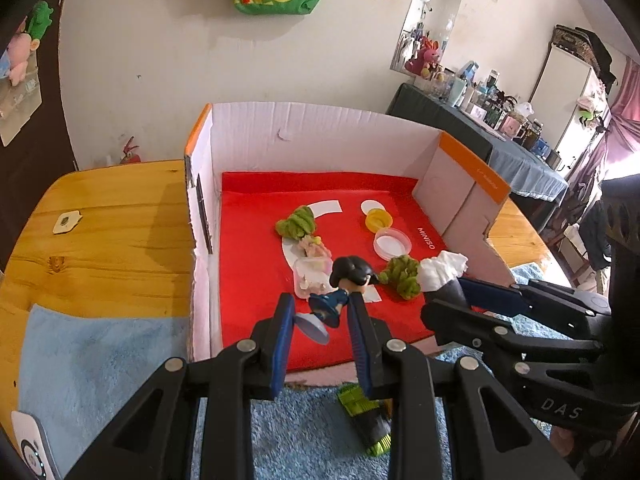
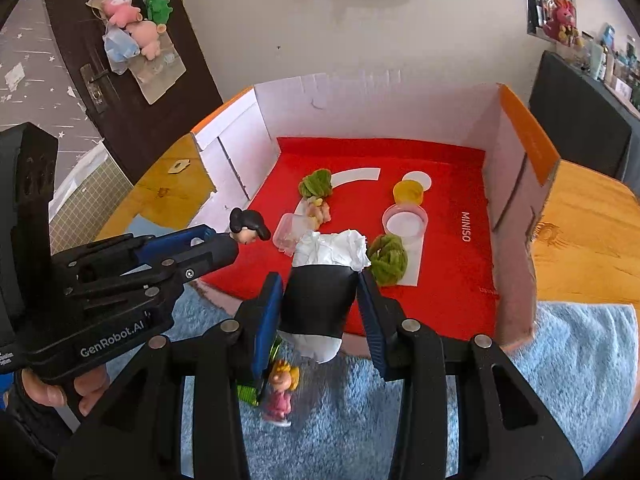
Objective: Organize objects
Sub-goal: 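Carry the cylinder with the right tool while the left tool carries the blue figure into the box, then lower and release the cylinder beside the pompom while the left tool releases the blue figure by the container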
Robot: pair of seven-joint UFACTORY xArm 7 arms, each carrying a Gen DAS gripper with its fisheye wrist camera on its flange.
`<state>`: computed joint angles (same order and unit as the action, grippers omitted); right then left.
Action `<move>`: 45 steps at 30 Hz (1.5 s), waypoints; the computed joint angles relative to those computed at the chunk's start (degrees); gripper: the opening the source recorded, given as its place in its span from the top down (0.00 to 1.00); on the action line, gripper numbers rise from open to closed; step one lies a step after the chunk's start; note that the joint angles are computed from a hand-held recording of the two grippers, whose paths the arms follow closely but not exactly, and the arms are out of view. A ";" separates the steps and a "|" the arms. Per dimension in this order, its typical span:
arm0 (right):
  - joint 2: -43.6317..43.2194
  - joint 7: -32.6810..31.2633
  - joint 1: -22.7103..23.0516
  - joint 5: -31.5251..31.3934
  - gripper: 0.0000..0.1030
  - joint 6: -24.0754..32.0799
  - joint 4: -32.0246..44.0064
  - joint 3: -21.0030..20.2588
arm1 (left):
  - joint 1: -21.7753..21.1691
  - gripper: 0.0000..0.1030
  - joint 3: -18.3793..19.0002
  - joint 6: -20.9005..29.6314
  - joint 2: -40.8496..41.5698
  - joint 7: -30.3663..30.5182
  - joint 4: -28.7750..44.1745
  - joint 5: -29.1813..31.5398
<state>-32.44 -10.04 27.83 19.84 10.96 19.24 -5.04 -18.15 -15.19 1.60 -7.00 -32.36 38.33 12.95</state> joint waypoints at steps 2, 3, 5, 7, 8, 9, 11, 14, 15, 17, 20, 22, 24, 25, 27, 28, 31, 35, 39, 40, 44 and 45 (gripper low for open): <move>1.38 -0.90 1.09 0.65 0.64 -0.20 0.78 -1.29 | -0.80 0.72 0.77 0.10 0.75 1.23 0.46 -1.15; 2.14 -1.41 1.60 1.09 0.64 -0.29 1.21 -1.85 | -0.97 0.72 0.90 0.16 1.15 1.50 0.71 -1.39; 3.36 -2.32 2.18 1.95 0.64 -0.36 1.85 -2.49 | -1.33 0.72 1.27 0.27 1.82 2.11 1.03 -1.92; 4.53 -3.41 2.72 3.02 0.64 -0.32 2.44 -3.10 | -1.93 0.72 1.80 0.36 2.33 3.10 1.18 -2.87; 5.27 -4.07 3.07 3.66 0.64 -0.15 2.85 -3.45 | -2.03 0.72 1.89 0.51 2.60 3.31 1.31 -2.98; 5.71 -4.67 3.21 4.27 0.64 0.00 3.11 -3.59 | -2.16 0.72 2.03 0.57 2.77 3.55 1.36 -3.17; 6.66 -5.87 3.45 5.52 0.64 0.45 3.64 -3.70 | -2.96 0.72 2.63 0.73 2.95 5.13 1.32 -4.86; 7.96 -7.63 3.48 7.48 0.64 1.16 4.32 -3.54 | -3.69 0.72 3.10 1.05 3.34 6.94 1.40 -6.82; 8.44 -8.09 3.28 8.09 0.64 1.36 4.56 -3.31 | -4.13 0.72 3.38 1.11 3.44 8.07 1.35 -8.10; 9.14 -8.95 2.69 9.19 0.64 1.82 4.93 -2.84 | -4.82 0.72 3.72 1.36 3.80 10.08 1.46 -10.39; 10.07 -10.91 2.02 11.41 0.64 2.79 5.66 -2.96 | -6.50 0.72 4.46 1.94 4.42 15.76 1.80 -16.72; 10.62 -11.35 0.59 11.98 0.64 3.15 6.05 -2.14 | -6.35 0.72 4.19 2.06 4.91 16.39 2.02 -17.30; 11.09 -11.72 -0.67 12.41 0.64 3.26 6.38 -1.49 | -5.98 0.72 3.86 2.48 5.50 15.91 2.48 -16.57; 11.27 -11.78 -1.24 12.54 0.64 3.26 6.48 -1.13 | -5.88 0.72 3.79 2.73 5.77 15.62 2.71 -16.10; 11.85 -11.28 -2.72 12.02 0.64 3.04 6.69 -0.02 | -5.10 0.72 3.51 3.19 6.33 11.64 3.35 -10.78; 12.16 -10.83 -3.46 11.54 0.64 2.82 6.73 0.60 | -5.08 0.72 3.48 3.30 6.61 11.41 3.65 -10.35; 12.98 -11.06 -3.88 11.89 0.64 2.13 7.00 0.67 | -5.19 0.72 3.55 3.88 7.82 10.92 4.88 -9.50; 13.64 -7.69 -6.75 8.37 0.64 0.34 6.93 3.37 | -5.61 0.72 4.06 4.87 10.19 7.96 7.00 -5.64; 14.30 -5.49 -7.71 5.76 0.64 -0.89 7.02 3.61 | -6.31 0.72 4.90 4.80 11.64 6.02 8.34 -3.17; 14.41 -5.21 -7.67 5.38 0.64 -1.09 7.01 3.47 | -6.30 0.72 4.94 4.78 11.90 6.10 8.64 -3.33; 15.07 -5.01 -7.04 5.07 0.64 -2.00 7.26 2.28 | -7.02 0.72 6.18 5.00 13.02 4.00 10.10 -1.22; 15.21 -4.98 -6.94 5.09 0.64 -2.14 7.32 2.07 | -7.26 0.72 6.61 5.04 13.28 3.15 10.45 -0.37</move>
<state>-17.23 -15.02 20.89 24.92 8.82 26.56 -2.97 -25.42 -8.58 6.64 6.28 -29.21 48.78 12.59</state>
